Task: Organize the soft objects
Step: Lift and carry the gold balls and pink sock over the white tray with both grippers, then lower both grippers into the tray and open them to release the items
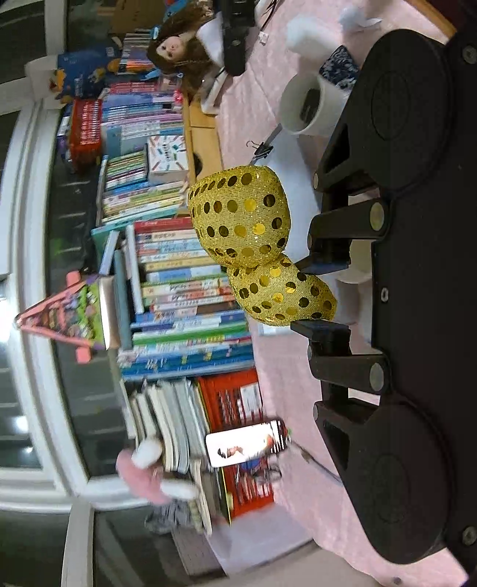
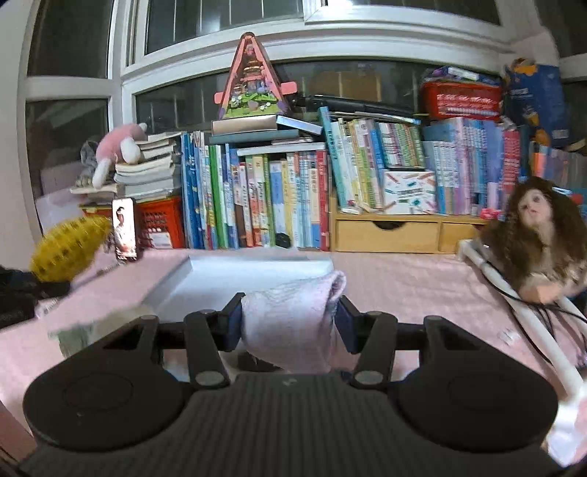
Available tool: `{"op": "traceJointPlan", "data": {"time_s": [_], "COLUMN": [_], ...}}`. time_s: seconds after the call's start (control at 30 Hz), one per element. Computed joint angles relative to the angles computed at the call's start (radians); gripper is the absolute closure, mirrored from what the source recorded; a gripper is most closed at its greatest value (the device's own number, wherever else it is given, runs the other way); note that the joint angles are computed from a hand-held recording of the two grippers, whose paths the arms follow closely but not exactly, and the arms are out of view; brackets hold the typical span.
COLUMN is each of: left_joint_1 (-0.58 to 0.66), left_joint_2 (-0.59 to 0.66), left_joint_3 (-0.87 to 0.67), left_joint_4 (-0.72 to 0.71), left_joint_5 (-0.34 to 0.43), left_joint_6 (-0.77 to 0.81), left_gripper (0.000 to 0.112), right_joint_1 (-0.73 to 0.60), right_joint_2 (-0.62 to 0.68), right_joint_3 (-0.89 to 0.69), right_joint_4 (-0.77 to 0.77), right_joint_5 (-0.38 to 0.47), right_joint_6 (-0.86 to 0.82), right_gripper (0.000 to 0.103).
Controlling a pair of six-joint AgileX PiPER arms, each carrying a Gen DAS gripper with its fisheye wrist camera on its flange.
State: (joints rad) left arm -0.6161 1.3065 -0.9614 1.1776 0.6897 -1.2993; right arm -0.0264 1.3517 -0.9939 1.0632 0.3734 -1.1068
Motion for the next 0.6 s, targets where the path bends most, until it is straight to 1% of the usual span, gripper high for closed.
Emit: {"op": "traceJointPlan", "data": {"time_s": [0.03, 0.1, 0.17, 0.27, 0.33, 0.37, 0.43, 0.53, 0.6], "left_joint_1": [0.037, 0.114, 0.179, 0.246, 0.285, 0.303, 0.337, 0.37, 0.391], "left_joint_2": [0.04, 0.129, 0.216, 0.35, 0.435, 0.474, 0.557, 0.644, 0.708], "left_joint_3": [-0.049, -0.165, -0.273, -0.428, -0.532, -0.584, -0.691, -0.799, -0.892], "left_joint_4": [-0.052, -0.201, -0.361, -0.564, -0.706, -0.773, -0.888, -0.992, -1.042], "left_joint_5": [-0.027, -0.067, -0.094, -0.082, -0.052, -0.03, 0.026, 0.089, 0.151], "left_joint_6": [0.071, 0.243, 0.412, 0.62, 0.755, 0.822, 0.926, 1.014, 1.057], "left_gripper": [0.088, 0.088, 0.088, 0.088, 0.088, 0.088, 0.088, 0.088, 0.088], "right_joint_1": [0.006, 0.024, 0.042, 0.075, 0.093, 0.098, 0.111, 0.132, 0.137], "right_joint_2": [0.034, 0.12, 0.211, 0.358, 0.454, 0.509, 0.588, 0.702, 0.762], "right_joint_3": [-0.051, -0.178, -0.308, -0.508, -0.634, -0.707, -0.805, -0.95, -1.032], "right_joint_4": [-0.07, -0.235, -0.37, -0.537, -0.613, -0.639, -0.686, -0.763, -0.784], "right_joint_5": [0.013, 0.055, 0.125, 0.225, 0.29, 0.338, 0.401, 0.499, 0.557], "right_joint_6": [0.071, 0.228, 0.362, 0.533, 0.624, 0.659, 0.716, 0.787, 0.809], "right_gripper": [0.047, 0.047, 0.047, 0.047, 0.047, 0.047, 0.047, 0.047, 0.047]}}
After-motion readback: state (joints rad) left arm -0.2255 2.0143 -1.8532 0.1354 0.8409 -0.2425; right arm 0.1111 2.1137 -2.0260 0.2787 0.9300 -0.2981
